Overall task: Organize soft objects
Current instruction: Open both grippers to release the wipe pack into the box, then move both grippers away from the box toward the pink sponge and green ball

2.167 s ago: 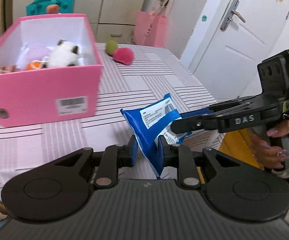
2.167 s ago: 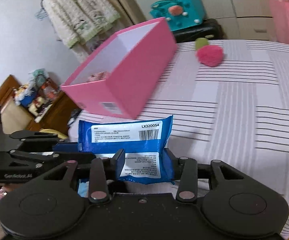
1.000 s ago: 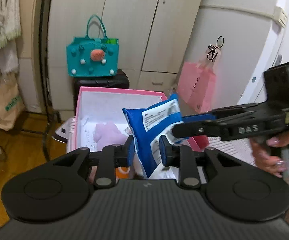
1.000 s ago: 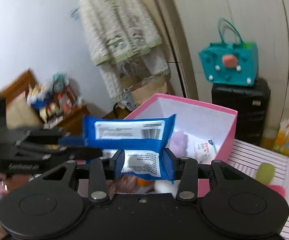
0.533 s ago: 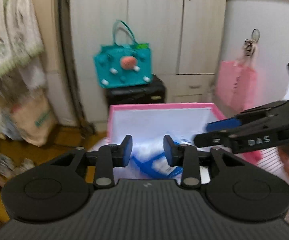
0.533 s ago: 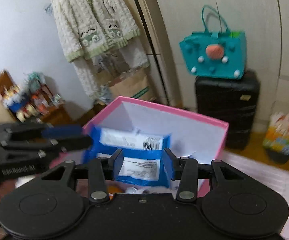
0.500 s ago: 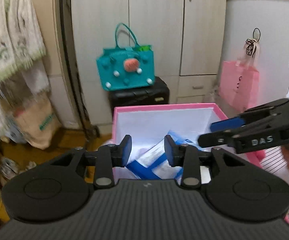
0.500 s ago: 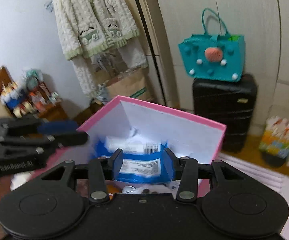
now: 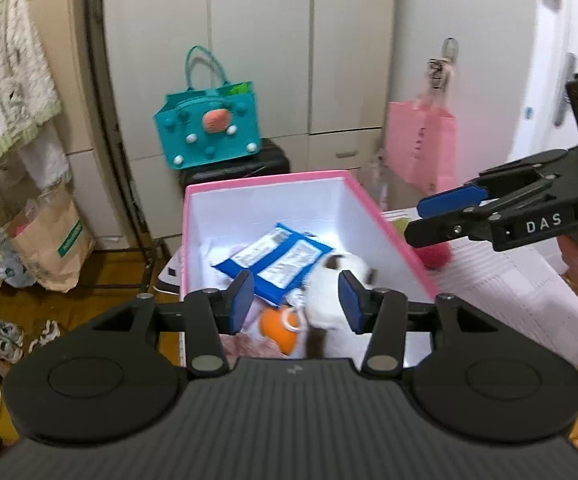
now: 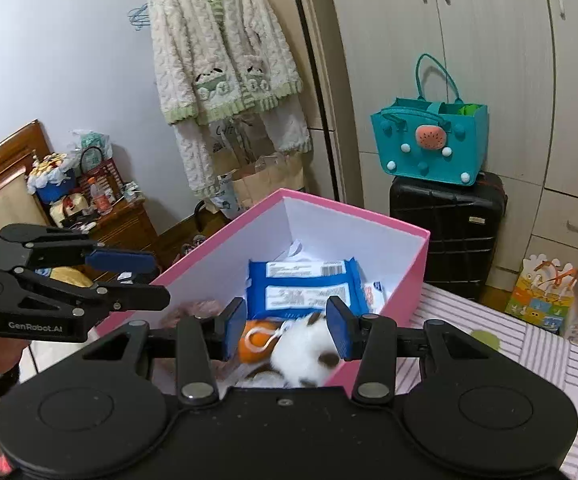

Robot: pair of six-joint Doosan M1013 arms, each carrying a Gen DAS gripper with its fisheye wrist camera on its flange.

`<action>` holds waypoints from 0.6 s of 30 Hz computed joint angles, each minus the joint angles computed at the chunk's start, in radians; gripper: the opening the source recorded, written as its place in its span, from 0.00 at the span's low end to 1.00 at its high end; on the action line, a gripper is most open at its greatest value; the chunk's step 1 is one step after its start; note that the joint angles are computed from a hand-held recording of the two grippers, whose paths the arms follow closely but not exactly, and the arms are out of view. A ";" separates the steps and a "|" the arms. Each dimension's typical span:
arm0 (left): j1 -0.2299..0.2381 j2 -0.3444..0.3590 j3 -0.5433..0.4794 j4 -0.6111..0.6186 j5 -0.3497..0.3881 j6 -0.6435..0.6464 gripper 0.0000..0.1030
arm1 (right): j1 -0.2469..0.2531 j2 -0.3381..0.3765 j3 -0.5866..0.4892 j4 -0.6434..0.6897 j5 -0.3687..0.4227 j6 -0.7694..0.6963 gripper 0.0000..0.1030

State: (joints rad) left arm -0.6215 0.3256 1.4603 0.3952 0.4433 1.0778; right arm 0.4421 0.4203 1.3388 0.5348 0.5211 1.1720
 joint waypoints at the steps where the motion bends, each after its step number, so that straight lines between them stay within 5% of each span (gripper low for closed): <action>1: -0.006 -0.010 0.008 -0.003 0.000 0.009 0.47 | 0.001 -0.012 0.013 0.003 0.002 -0.001 0.48; 9: -0.042 -0.073 0.040 -0.213 0.054 0.239 0.51 | -0.005 -0.108 0.116 0.053 0.041 -0.038 0.49; 18: -0.088 -0.083 0.057 -0.290 0.134 0.331 0.53 | -0.005 -0.206 0.250 -0.004 0.035 -0.044 0.50</action>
